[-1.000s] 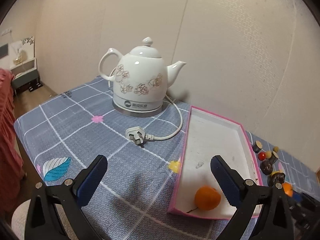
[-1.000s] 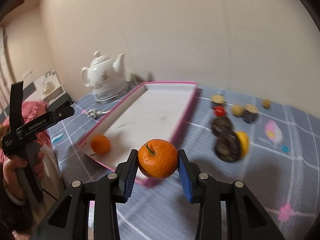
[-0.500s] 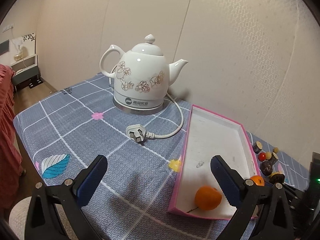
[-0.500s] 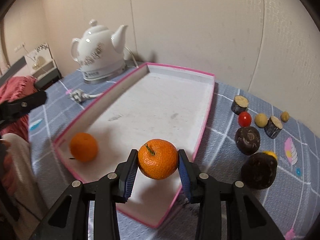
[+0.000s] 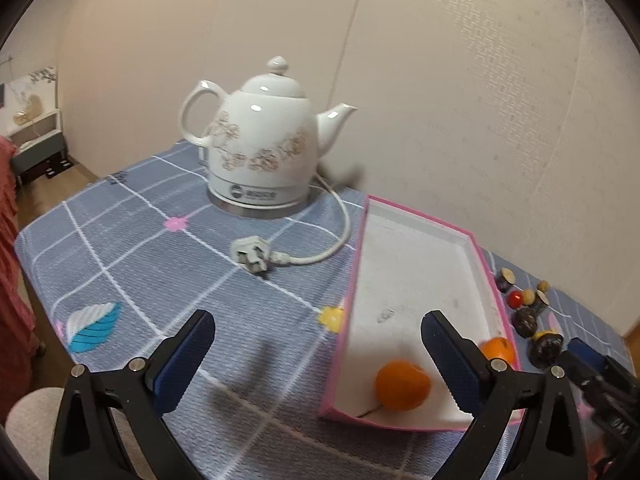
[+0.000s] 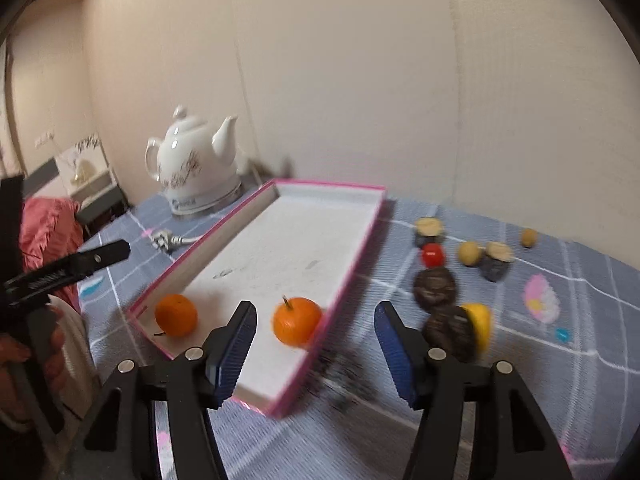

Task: Organize fruits
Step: 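Grasp the dark brown round fruit with the left gripper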

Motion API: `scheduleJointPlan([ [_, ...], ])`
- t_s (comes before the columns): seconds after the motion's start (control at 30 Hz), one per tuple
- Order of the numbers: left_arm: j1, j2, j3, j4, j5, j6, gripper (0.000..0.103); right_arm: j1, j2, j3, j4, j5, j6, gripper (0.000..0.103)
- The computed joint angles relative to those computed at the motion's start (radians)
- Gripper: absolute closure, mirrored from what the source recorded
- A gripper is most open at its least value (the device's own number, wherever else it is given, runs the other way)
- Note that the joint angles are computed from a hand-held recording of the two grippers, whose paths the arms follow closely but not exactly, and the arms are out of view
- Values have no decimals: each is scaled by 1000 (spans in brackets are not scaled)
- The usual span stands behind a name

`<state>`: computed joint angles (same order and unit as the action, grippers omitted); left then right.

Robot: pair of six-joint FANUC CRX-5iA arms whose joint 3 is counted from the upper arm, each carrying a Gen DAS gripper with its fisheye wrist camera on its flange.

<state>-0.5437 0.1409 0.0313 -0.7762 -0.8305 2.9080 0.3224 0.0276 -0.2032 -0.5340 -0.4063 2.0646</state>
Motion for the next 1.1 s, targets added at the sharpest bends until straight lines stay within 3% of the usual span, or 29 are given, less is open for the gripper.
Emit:
scheduleJointPlan([
  [0.1,12,0,-13,48,59,-59,0,-52,-40,-37,2,6,7,41],
  [0.2,-9,10,-6,37,79,-98,0,-65,-45,-85,169,34,-123,41],
  [0.27,-36,20,5,13,81,-124,0,-87,-41,-101,218,47,-158,41],
  [0.3,-51,25,11,-2,81,-134,0,-107,-34,-95,198,45,-145,41],
  [0.43,-104,40,29,-46,83,-136,0,-231,3,-15,-78,-58,9,41],
  [0.57,-107,63,47,28,148,-184,0,-264,16,12,-126,-119,9,42],
  [0.8,-127,235,271,197,110,-445,0,-262,-5,-5,-35,-80,-119,42],
  [1.03,-149,500,664,274,-68,-659,0,-302,21,30,-44,-99,-182,42],
  [1.1,-153,554,745,268,-108,-700,5,-307,24,33,-43,-94,-190,42],
])
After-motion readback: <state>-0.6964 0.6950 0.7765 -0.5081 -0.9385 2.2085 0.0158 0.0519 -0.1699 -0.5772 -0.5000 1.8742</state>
